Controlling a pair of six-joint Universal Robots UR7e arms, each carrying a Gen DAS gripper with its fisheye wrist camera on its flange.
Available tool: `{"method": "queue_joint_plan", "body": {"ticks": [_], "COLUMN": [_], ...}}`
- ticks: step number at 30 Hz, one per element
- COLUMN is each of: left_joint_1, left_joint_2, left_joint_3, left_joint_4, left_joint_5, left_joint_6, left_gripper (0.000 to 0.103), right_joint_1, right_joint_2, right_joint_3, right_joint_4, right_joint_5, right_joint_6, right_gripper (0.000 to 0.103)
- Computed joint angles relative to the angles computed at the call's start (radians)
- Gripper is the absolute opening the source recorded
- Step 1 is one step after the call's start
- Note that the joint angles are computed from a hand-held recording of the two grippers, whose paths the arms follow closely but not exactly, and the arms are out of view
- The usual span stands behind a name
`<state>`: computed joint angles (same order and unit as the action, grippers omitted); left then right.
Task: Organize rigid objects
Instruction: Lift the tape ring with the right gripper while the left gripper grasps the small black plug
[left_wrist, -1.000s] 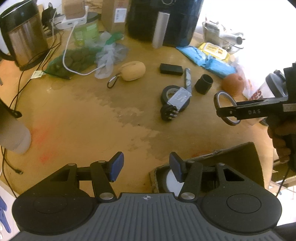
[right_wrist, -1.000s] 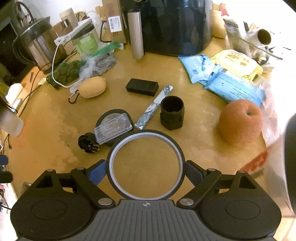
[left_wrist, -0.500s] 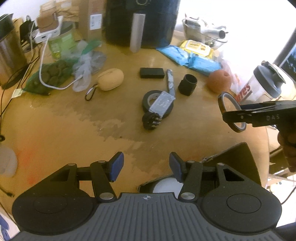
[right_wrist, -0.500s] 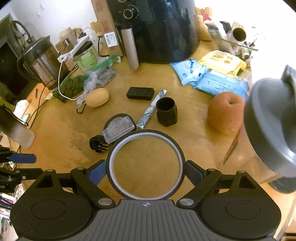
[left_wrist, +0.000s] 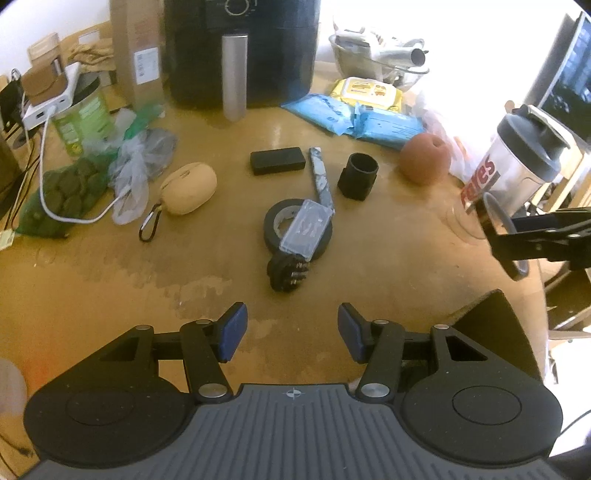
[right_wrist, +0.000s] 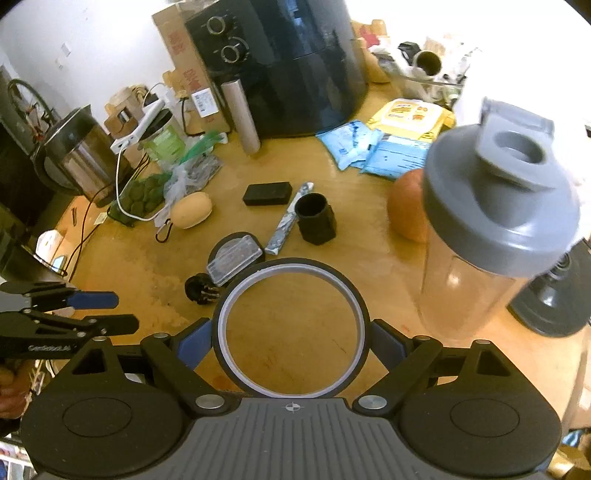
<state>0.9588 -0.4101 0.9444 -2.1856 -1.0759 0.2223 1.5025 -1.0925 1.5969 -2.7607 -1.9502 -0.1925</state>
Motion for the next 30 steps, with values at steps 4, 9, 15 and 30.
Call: {"method": "queue_joint_plan", "body": {"ticks": [4, 9, 15, 30], "left_joint_1": [0.007, 0.017, 0.032, 0.067], "left_joint_2": [0.035, 0.085, 0.164, 0.396], "left_joint_3": [-0.055, -0.131, -0.266, -0.695], "left_joint_4": [0.022, 0.050, 0.123, 0.438], "left_joint_5": [-0.011, -0.010, -0.017, -0.083], "left_joint_6": [0.032, 0.079, 0.117, 0.164], "left_gripper": [0.054, 0.053, 0.053, 0.050], "right_joint_1": [-0.004, -0.010, -0.012, -0.008], "right_joint_2": [-0.015, -0.030, -0.043, -0.076], "right_joint_3": [0.021, 0.043, 0.064, 0.117], "right_joint_4": [-0.016, -0.030, -0.047, -0.095], "right_joint_5": [-0.009, -0.019, -0.030, -0.090], "right_joint_6": [0.024, 0.058, 0.086, 0.151], "right_gripper": [0.091, 0.091, 0.091, 0.091]}}
